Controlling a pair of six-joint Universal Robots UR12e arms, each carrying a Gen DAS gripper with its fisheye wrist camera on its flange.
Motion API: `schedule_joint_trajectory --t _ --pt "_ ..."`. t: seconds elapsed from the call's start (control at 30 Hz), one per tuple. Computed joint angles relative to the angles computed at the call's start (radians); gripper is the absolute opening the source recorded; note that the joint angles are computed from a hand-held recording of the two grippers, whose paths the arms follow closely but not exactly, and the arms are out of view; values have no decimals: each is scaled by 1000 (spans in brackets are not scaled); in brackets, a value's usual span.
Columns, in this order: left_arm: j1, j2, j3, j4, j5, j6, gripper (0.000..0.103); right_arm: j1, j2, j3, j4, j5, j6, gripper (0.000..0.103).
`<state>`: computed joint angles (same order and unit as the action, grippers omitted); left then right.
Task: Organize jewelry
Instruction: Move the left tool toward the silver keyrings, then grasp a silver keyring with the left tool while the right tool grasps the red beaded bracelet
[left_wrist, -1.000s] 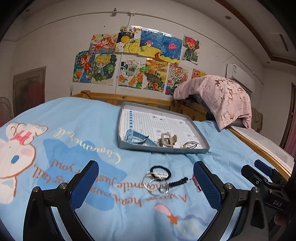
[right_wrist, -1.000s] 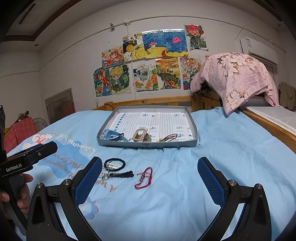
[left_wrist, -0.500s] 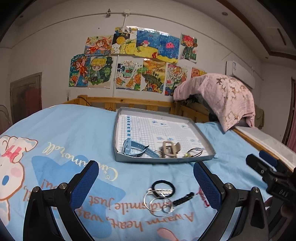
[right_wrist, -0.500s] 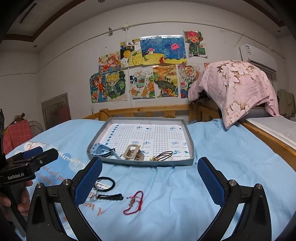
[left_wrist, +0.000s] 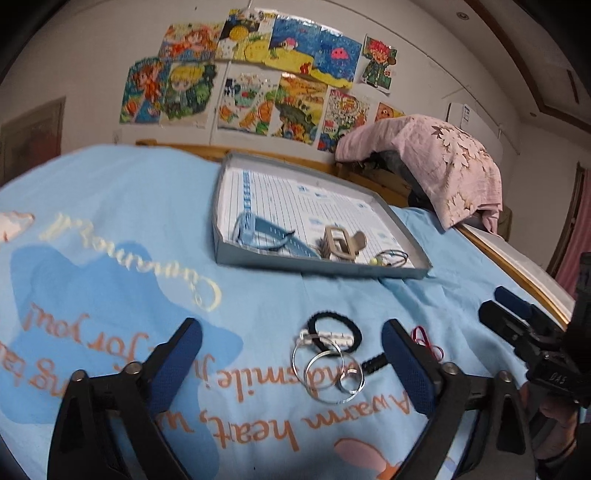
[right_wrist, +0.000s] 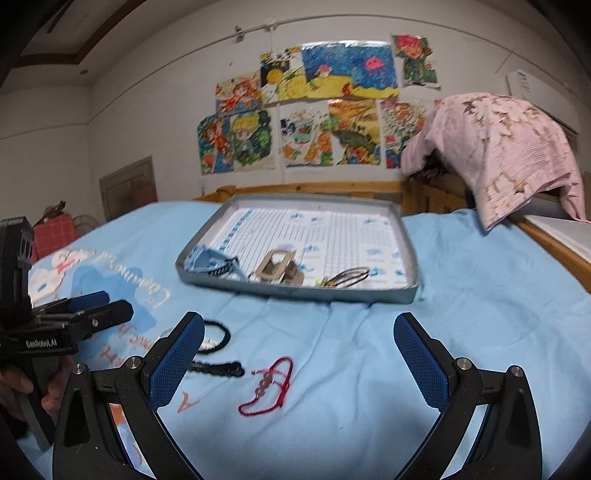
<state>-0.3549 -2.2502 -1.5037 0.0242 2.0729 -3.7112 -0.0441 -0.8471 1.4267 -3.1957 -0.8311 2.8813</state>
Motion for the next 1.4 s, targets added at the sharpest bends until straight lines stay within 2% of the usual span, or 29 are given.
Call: schedule_joint_trajectory --t 0.13,0.27,0.33,0.37,0.47,0.57,0.63,0.7,0.9,0.93,1.07,1.1,1.2,1.4 --pt "21 3 -12 -28 -98 -44 72 2 4 -3 54 12 -43 84" --pt "45 0 -14 -49 -201 -78 54 3 11 -17 123 23 -65 79" --pt "58 -1 -15 -54 -259 -88 45 4 12 -22 160 32 -89 68" --pt "67 -1 -13 -65 -294 -98 41 6 12 -25 193 34 -111 66" --pt "79 -7 -7 -74 -345 -113 39 10 9 -27 260 39 -166 56" --pt "80 -11 -3 -64 -356 -109 38 15 5 -29 308 42 -212 49" --pt "81 -14 2 -73 -360 -106 32 19 4 -32 341 37 -238 42" --pt "80 -15 5 -76 -362 -103 31 21 3 -35 366 29 -252 36" --pt "81 -18 8 -86 -374 -103 12 26 1 -42 427 -3 -273 35" --pt "82 -17 6 -86 -378 -101 8 26 1 -43 438 -6 -279 31" --pt "81 -17 2 -72 -381 -94 3 30 0 -49 484 -22 -300 16" --pt "80 -16 0 -62 -379 -89 3 30 -1 -48 488 -21 -304 10" --pt "75 -12 -1 -45 -363 -69 3 29 -3 -43 472 -14 -299 3" --pt "67 4 -9 8 -334 -33 2 19 -7 -30 404 24 -264 2"
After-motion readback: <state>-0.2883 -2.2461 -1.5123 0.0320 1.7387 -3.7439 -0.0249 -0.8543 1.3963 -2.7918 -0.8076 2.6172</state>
